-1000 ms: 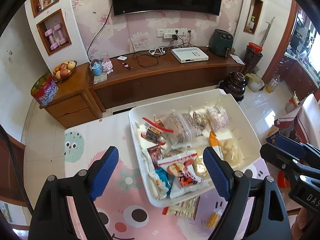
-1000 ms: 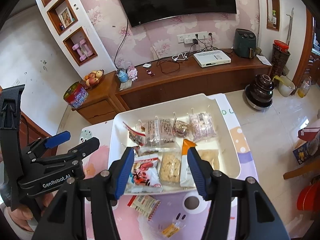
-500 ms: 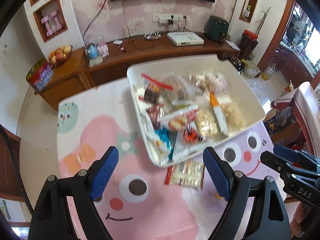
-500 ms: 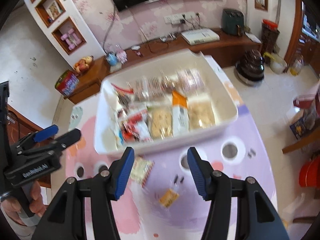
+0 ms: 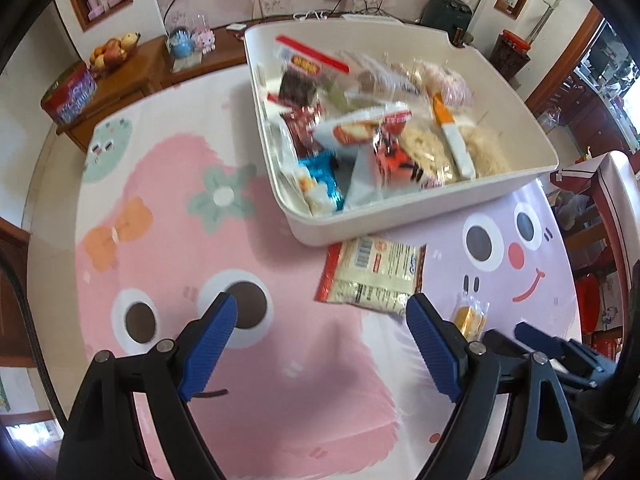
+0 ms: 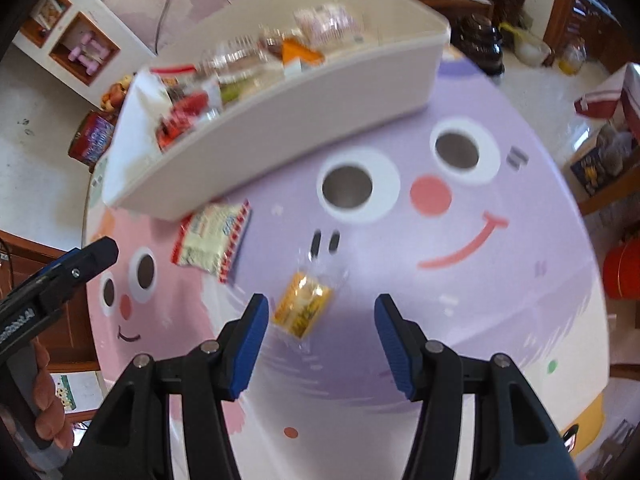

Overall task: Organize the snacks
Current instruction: 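Withdraw both tools from the tray toward the last two snacks, then grasp the white Lipo biscuit bag with the left tool while the right tool grasps the yellow candy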

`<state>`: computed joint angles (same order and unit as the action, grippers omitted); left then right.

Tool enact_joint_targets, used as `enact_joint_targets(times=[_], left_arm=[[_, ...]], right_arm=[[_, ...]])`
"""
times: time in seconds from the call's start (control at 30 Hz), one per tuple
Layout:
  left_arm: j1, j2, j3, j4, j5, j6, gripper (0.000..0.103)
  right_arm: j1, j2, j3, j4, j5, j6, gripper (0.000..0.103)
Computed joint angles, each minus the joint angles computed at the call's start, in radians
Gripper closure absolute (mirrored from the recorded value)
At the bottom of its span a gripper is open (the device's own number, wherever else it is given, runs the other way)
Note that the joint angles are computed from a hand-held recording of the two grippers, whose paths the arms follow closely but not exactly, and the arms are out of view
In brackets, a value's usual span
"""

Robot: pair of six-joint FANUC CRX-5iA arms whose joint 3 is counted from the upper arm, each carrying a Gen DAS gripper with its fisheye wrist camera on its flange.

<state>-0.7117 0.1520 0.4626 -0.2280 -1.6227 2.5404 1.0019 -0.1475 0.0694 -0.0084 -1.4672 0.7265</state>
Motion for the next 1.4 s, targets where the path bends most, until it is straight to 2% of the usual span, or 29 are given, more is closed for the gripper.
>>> enact_joint_targets(times=[0.37,0.43,0.5,0.63,0.73,0.83,0.93,1.17,1.4], left_arm=[[0.021,-0.011,-0.092,0.048,0.076,0.18,0.017],[0.021,0.002,-0.089,0.048,0.082,0.21,0.017],[0.024,0.013,-0.087,0.057,0.09,0.232,0.017],[0.027,0.038,-0.078,0.064,0.111,0.292,0.017],[0.022,0.065,-0.047,0.048,0.097,0.323,0.017],[0.021,0.088,-0.022,0.041,0.08,0.341,0.017],[0.027,0.1,-0.017,0.049,0.078,0.358,0.017],[0.035,0.131,0.003,0.054,0.071,0.428,0.017],[0.032,0.216,0.09,0.039,-0.005,0.492,0.017]], right_arm=[[0.084,0.032,-0.062,0.082,0.027,-0.075,0.049],[0.091,0.02,-0.077,0.084,0.047,-0.076,0.053],[0.096,0.009,-0.085,0.072,0.065,-0.066,0.065],[0.1,0.007,-0.081,0.057,0.053,-0.032,0.067],[0.102,0.025,-0.064,0.052,0.043,-0.022,0.067],[0.134,0.04,-0.067,0.1,0.037,-0.006,0.067],[0.154,0.034,-0.081,0.128,0.042,0.021,0.073],[0.098,-0.022,-0.112,0.075,0.056,0.035,0.075],[0.048,-0.007,-0.086,0.039,0.053,0.092,0.075]])
